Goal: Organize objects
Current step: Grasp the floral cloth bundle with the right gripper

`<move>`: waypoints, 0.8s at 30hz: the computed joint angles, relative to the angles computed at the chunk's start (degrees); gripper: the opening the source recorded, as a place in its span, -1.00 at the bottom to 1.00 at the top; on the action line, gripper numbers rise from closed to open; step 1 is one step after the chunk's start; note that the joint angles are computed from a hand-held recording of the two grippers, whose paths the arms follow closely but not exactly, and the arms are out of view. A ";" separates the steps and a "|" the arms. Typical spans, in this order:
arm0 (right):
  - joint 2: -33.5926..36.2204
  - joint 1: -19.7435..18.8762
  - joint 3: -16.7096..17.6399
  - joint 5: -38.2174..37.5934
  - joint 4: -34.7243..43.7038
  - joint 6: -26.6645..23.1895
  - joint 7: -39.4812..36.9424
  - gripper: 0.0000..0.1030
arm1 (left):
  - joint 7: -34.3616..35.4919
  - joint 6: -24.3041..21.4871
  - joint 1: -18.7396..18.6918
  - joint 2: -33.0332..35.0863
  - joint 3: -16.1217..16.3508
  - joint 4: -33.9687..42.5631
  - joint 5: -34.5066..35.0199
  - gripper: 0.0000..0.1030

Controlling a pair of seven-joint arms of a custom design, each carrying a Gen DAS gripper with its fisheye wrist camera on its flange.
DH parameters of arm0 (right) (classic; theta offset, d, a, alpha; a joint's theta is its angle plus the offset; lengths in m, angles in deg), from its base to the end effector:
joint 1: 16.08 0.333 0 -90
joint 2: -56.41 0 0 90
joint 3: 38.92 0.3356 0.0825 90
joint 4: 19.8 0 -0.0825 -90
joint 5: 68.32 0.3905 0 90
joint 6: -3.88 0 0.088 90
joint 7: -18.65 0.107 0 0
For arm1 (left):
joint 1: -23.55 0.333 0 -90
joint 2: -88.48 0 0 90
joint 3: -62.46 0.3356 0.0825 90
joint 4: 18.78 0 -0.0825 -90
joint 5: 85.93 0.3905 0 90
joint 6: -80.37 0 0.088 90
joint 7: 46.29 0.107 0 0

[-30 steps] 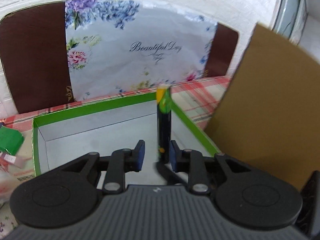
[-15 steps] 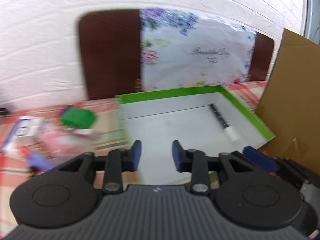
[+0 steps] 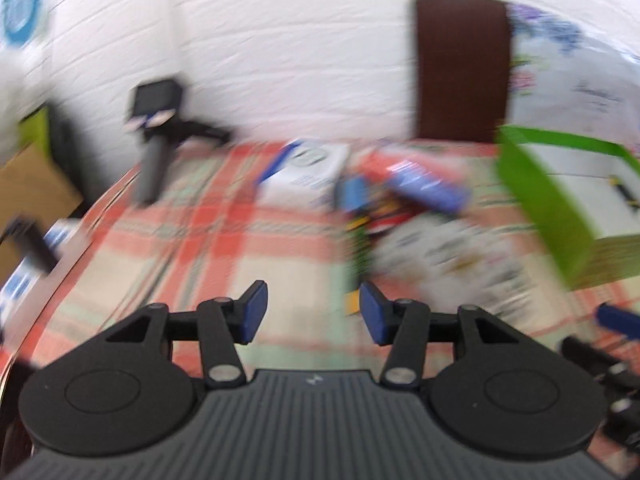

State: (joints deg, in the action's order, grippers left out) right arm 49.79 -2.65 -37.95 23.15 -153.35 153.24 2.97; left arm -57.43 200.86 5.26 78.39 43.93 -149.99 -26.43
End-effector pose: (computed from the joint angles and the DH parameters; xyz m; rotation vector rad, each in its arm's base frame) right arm 0.5032 0.1075 0.4245 -1.9556 0.8244 -0.3462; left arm 0.4215 -0.2700 0.4564 -1.9546 1.0985 -0.4194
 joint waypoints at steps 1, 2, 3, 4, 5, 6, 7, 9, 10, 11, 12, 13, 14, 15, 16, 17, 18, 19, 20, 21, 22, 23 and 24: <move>-0.28 0.41 0.50 -0.64 -0.21 0.45 0.73 0.10 | -1.06 0.25 -0.13 -1.21 0.18 -1.89 -1.52 0.03; -0.01 0.83 0.87 -0.68 0.13 0.94 0.78 0.13 | -2.01 1.82 0.02 -2.59 0.78 -3.85 -2.84 0.03; 0.82 1.33 1.34 -0.51 1.13 1.91 0.43 0.17 | -3.10 3.56 0.22 -3.97 1.27 -5.65 -4.10 0.03; 1.81 1.98 2.01 0.04 2.24 3.74 -0.28 0.28 | -4.31 5.09 0.43 -5.22 1.53 -7.32 -5.10 0.03; 3.08 2.60 2.63 0.57 3.57 5.73 -0.82 0.37 | -5.09 6.23 0.71 -6.34 1.67 -8.55 -5.84 0.03; 4.58 3.18 3.17 0.73 5.04 7.31 -0.76 0.49 | -5.63 6.78 0.99 -7.19 1.58 -9.34 -6.27 0.03; 6.05 3.68 3.63 -0.34 6.40 8.38 0.46 0.44 | -6.06 6.55 1.10 -7.72 1.10 -9.67 -6.68 0.03; 8.59 4.08 4.01 -5.74 8.39 7.83 4.81 0.00 | -5.93 7.16 1.34 -8.75 0.79 -10.10 -6.81 0.03; 8.79 3.95 4.07 -4.85 8.45 7.12 3.76 -0.15 | -5.82 8.05 1.44 -9.25 0.77 -10.31 -6.72 0.03; 8.15 3.96 4.21 -3.86 7.86 7.40 2.45 -0.25 | -5.82 9.30 1.55 -9.75 0.83 -10.50 -6.60 0.03; 7.01 3.85 4.13 -3.70 6.80 6.99 1.53 -0.42 | -6.39 10.70 1.58 -10.23 0.65 -10.86 -6.45 0.03; 5.17 3.42 3.63 -4.10 5.12 4.84 0.90 -0.46 | -6.82 12.91 1.77 -10.63 0.86 -11.13 -6.14 0.09; 2.82 2.88 2.85 -4.91 2.95 1.98 0.86 -0.47 | -7.30 15.63 2.09 -10.86 1.21 -11.43 -5.78 0.13; 0.68 2.44 2.06 -5.70 0.86 -0.19 0.65 -0.47 | -7.63 18.54 2.44 -10.77 1.55 -11.49 -5.55 0.20; -2.03 1.94 1.11 -6.56 -1.72 -2.33 0.26 -0.47 | -7.86 21.83 2.80 -10.55 1.93 -11.58 -5.35 0.27; -4.33 1.51 0.20 -7.29 -4.04 -4.02 0.14 -0.47 | -8.31 25.37 3.27 -9.95 2.10 -11.48 -4.83 0.29; -6.00 0.99 -0.80 -8.26 -5.84 -5.67 0.69 -0.47 | -8.40 29.21 3.76 -9.25 2.36 -11.33 -4.24 0.35; -7.33 0.44 -1.61 -9.46 -7.28 -6.96 2.04 -0.43 | -8.35 32.59 4.17 -8.00 2.34 -10.84 -3.87 0.47; -8.22 0.02 -2.19 -10.40 -8.31 -7.85 3.11 -0.38 | -7.49 35.79 4.34 -6.46 2.53 -10.16 -4.19 0.54; -8.80 -0.39 -2.66 -11.62 -9.02 -8.70 3.90 -0.23 | -5.96 38.57 4.28 -4.66 2.81 -9.32 -5.24 0.63; -9.30 -0.72 -3.18 -12.33 -9.58 -9.63 3.62 -0.10 | -4.32 40.45 4.17 -2.75 2.92 -8.26 -6.60 0.64; -9.62 -0.82 -3.52 -12.03 -9.97 -10.12 2.15 0.01 | -2.69 41.33 4.01 -1.16 2.93 -7.23 -8.15 0.64; -9.83 -0.80 -3.64 -10.96 -10.21 -9.94 0.25 0.19 | -1.39 41.39 3.89 0.36 2.82 -6.17 -9.60 0.65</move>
State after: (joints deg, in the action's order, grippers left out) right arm 39.96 -3.45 -41.59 12.20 -163.55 143.30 3.22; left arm -58.82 242.25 9.14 78.74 46.75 -156.15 -36.02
